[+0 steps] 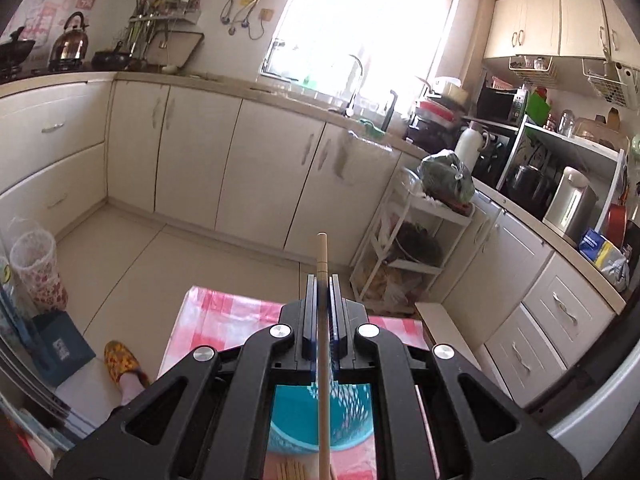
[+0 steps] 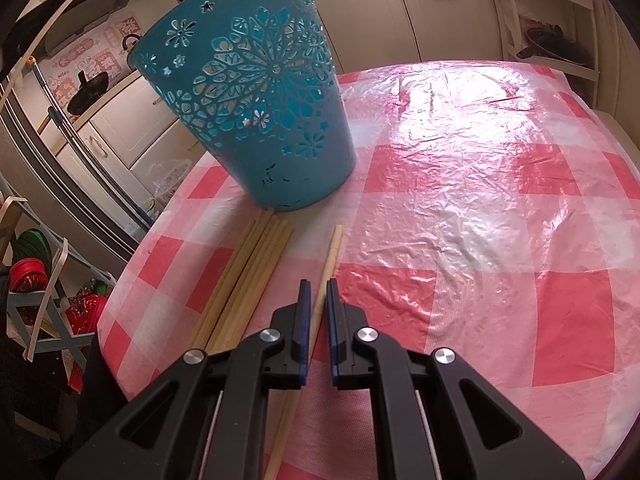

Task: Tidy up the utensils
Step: 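Lift the stick with the left tool and drop it into the teal basket, then grasp a wooden stick with the right tool and raise it over the basket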

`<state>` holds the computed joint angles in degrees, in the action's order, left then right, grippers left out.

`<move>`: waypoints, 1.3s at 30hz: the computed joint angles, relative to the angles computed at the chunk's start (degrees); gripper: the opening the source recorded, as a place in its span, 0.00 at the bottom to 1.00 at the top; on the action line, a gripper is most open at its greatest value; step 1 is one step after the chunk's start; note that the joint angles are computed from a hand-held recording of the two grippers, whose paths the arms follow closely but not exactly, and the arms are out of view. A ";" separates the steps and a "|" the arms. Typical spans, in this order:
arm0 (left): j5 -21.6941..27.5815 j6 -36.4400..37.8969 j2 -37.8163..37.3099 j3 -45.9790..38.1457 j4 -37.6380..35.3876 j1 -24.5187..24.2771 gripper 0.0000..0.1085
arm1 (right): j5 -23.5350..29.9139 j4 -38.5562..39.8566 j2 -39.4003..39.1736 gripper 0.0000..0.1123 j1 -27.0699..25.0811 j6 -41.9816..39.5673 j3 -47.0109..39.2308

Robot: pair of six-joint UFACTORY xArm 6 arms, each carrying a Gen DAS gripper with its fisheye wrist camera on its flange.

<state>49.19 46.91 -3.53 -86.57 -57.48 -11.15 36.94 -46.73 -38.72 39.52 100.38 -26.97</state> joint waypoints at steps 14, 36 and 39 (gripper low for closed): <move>-21.93 -4.80 9.11 -0.96 8.93 -10.96 0.05 | -7.75 0.11 -2.93 0.07 -3.75 2.36 3.96; -14.83 -6.20 1.43 10.00 18.47 -1.10 0.57 | 7.70 7.76 6.65 0.07 1.14 -8.69 -7.99; -12.41 -5.33 0.20 11.22 17.13 1.92 0.59 | 17.54 8.21 13.36 0.05 3.84 -13.49 -15.54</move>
